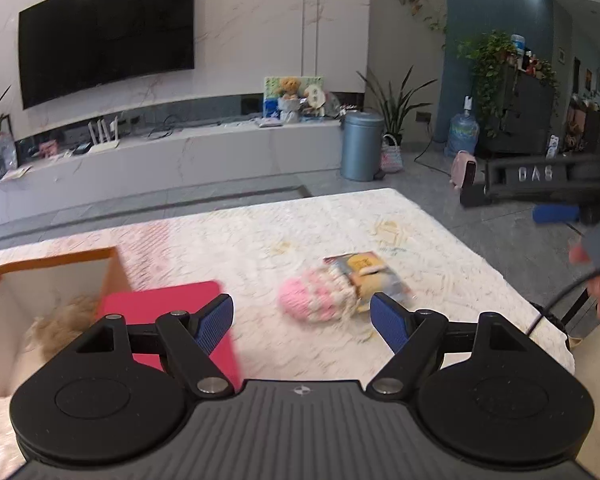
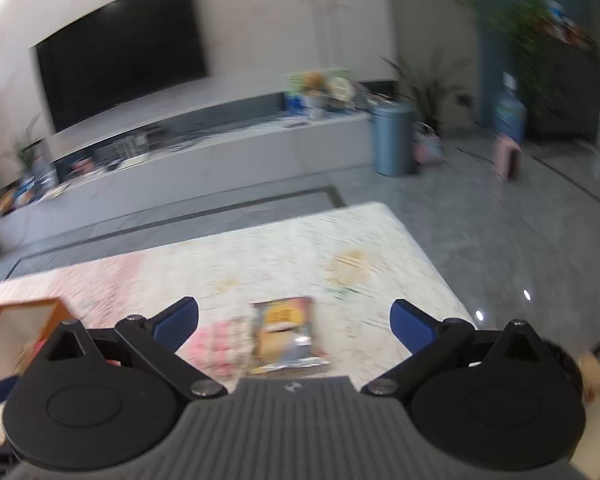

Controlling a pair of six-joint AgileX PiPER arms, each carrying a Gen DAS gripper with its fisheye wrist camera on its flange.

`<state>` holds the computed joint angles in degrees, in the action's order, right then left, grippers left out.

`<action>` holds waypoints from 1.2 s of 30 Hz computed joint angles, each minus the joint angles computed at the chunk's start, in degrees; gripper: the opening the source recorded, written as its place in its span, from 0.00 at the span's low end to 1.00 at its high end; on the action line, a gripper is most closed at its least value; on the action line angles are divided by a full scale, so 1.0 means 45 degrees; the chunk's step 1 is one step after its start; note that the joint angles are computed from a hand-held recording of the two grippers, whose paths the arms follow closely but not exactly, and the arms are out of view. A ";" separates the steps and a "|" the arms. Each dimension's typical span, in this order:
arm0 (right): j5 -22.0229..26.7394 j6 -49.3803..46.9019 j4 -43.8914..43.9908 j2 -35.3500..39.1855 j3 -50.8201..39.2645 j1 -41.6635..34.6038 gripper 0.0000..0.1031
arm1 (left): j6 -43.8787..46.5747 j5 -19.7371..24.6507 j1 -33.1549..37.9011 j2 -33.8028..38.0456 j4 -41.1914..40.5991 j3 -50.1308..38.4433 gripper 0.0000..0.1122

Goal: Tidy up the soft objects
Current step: 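Move both open tools back to the remaining items on the lace table, then reach the left tool to the pink knitted item while the right tool reaches the snack packet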

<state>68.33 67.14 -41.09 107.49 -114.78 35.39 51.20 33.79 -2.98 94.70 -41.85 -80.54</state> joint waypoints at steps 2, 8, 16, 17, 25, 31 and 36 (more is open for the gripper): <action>-0.0757 0.1183 -0.0223 -0.0577 0.1617 -0.0131 0.97 | -0.0816 -0.0715 -0.0594 0.0417 0.0321 -0.0080 0.82; -0.2181 0.1674 -0.0318 -0.0961 0.4056 -0.0978 0.97 | -0.4431 -0.2187 -0.2029 0.2145 0.2551 -0.1038 0.82; -0.4922 0.0982 -0.0014 -0.0714 0.6130 -0.2245 0.97 | -0.8399 -0.3046 -0.2990 0.4772 0.6256 -0.3096 0.82; -0.5164 0.0516 0.0062 -0.0581 0.6142 -0.2322 0.97 | -0.8433 -0.2839 -0.2955 0.5137 0.6136 -0.3532 0.82; -0.6671 -0.1708 0.0963 0.0509 0.5865 -0.2496 0.97 | -0.8314 -0.2426 -0.2885 0.7065 0.6006 -0.5624 0.84; -0.8569 -0.0594 -0.0893 0.0730 0.6821 -0.2403 0.97 | -0.6969 -0.2859 -0.2935 0.7260 0.5340 -0.5418 0.89; -0.8558 -0.0992 -0.0768 0.1311 0.6501 -0.2229 0.97 | -0.7860 -0.3409 -0.3051 0.7998 0.6530 -0.5871 0.92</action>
<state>29.82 62.67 -44.55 113.39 -85.53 25.35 15.83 18.44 -16.71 130.68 -12.46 -106.96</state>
